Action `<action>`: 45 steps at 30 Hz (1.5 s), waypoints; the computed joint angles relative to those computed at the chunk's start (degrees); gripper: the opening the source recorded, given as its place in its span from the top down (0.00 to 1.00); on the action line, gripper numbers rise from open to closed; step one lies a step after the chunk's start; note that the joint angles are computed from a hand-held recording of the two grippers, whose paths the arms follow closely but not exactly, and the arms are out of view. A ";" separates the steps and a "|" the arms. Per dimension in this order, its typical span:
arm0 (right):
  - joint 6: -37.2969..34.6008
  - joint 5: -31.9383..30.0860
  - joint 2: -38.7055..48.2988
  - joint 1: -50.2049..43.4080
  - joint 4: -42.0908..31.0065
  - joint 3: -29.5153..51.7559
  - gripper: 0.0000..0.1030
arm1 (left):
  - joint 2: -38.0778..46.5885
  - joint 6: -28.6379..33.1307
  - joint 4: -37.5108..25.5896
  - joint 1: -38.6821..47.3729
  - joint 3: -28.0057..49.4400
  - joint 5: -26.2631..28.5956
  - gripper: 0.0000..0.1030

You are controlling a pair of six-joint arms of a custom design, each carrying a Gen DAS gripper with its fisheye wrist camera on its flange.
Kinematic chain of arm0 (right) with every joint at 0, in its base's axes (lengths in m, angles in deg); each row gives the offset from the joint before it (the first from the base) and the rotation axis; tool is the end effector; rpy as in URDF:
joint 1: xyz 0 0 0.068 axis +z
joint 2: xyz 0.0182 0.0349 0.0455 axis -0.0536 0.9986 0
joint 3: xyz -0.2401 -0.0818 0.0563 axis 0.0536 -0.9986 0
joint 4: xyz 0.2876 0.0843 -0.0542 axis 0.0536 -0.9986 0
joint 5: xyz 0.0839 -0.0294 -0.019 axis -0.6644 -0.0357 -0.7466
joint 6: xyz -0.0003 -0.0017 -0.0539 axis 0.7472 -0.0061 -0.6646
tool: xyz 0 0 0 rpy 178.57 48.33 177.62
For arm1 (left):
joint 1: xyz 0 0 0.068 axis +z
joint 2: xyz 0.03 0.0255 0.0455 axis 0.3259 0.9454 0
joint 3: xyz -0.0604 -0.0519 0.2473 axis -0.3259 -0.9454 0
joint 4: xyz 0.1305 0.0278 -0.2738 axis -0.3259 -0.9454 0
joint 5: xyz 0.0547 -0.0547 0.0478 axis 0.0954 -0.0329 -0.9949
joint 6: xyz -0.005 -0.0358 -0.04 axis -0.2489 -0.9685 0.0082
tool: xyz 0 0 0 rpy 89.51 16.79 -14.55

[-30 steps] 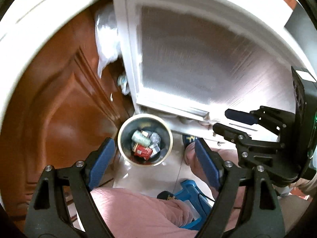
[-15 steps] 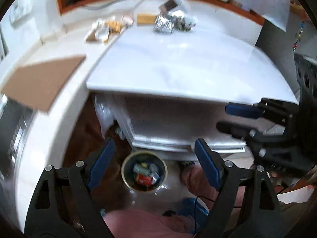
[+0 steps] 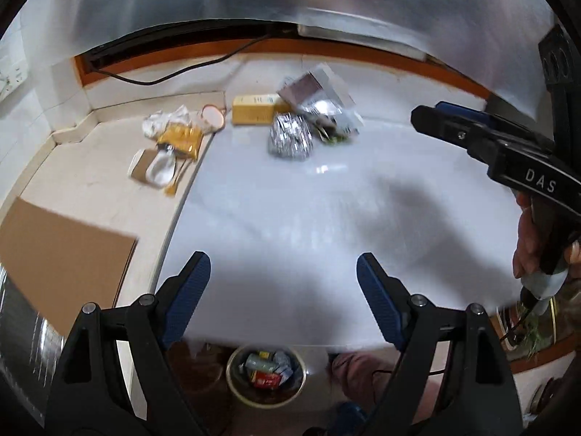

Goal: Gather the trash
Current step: 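Grasp the foil ball with the left gripper while the right grasps the coffee sachet box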

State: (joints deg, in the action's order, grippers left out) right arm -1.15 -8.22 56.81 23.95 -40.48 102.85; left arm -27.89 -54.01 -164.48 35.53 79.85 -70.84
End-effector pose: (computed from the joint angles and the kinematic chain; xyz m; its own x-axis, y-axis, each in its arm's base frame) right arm 0.2331 0.1227 0.4564 -0.5475 -0.2310 -0.8043 -0.4989 0.8617 0.0922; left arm 0.1590 0.0379 0.4214 -0.7529 0.0113 -0.6580 0.0527 0.9977 -0.0432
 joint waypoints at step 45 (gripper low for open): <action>-3.40 -19.44 35.15 -10.94 10.97 18.77 0.94 | 30.93 -17.51 27.96 -6.63 3.26 1.03 0.47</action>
